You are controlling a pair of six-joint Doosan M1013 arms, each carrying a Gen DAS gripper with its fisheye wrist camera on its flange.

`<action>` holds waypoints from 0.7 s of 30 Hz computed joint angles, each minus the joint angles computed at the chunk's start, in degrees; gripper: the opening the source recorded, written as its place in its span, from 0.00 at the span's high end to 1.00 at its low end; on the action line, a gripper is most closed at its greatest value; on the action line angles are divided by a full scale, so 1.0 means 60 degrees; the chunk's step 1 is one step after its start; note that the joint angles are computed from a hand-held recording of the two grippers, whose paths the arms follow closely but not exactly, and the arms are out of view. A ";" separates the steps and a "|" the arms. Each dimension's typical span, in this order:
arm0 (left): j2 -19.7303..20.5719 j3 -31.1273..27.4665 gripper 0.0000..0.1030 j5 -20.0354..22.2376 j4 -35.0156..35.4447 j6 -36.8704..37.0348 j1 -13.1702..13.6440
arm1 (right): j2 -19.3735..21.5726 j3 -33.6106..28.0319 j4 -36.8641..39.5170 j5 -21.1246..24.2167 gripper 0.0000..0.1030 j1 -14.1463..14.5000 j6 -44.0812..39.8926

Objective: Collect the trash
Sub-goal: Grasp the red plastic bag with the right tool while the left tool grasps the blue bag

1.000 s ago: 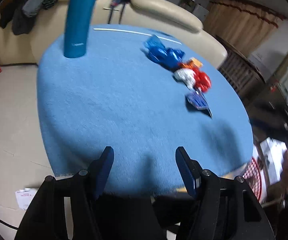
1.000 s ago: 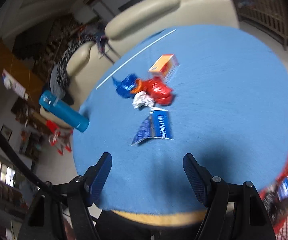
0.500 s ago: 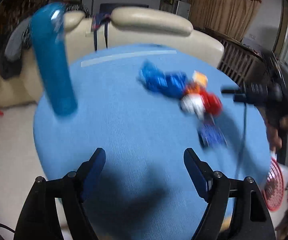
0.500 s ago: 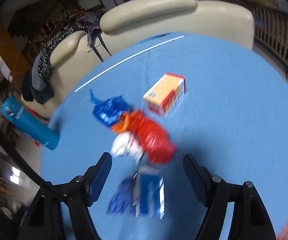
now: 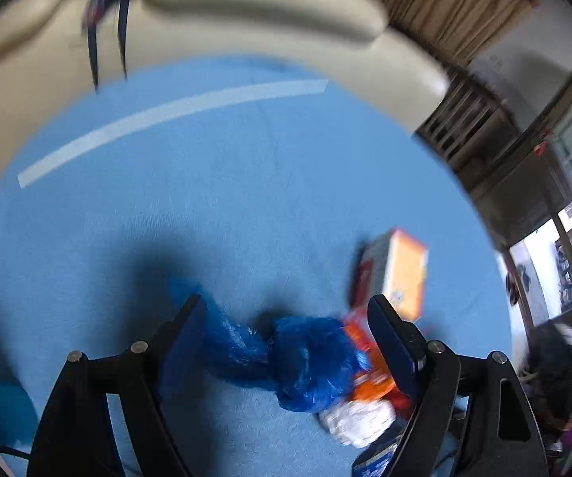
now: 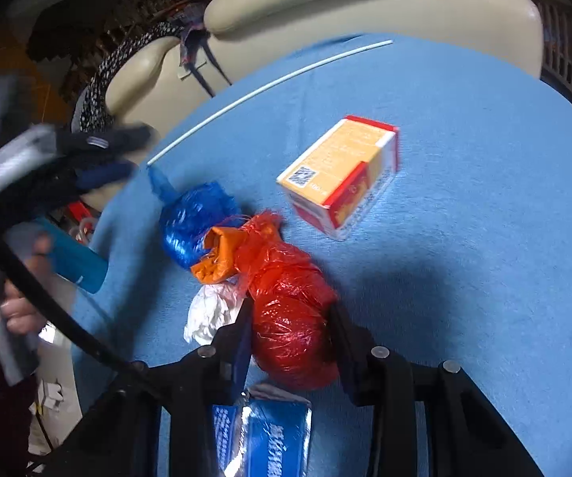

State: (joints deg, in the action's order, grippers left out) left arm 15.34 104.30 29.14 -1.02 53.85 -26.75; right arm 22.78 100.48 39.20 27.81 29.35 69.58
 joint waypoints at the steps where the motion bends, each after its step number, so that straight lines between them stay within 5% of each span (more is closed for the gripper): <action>1: 0.0013 0.0112 0.19 -0.0015 -0.0143 -0.0012 0.0008 | -0.0118 0.0162 0.0219 -0.0119 0.62 -0.0067 -0.0160; 12: -0.1296 0.2102 0.21 -0.0361 -0.0241 -0.0531 -0.0625 | -0.1646 0.2003 0.2749 -0.0973 0.62 -0.0325 -0.1861; 17: -0.2096 0.2582 0.22 -0.0444 0.0905 -0.1796 -0.1088 | -0.2307 0.2700 0.2726 -0.1461 0.62 -0.0168 -0.1501; 21: -0.2532 0.2521 0.19 -0.0052 0.3539 -0.3833 -0.1386 | -0.2743 0.3173 0.2814 -0.1611 0.62 -0.0230 -0.1315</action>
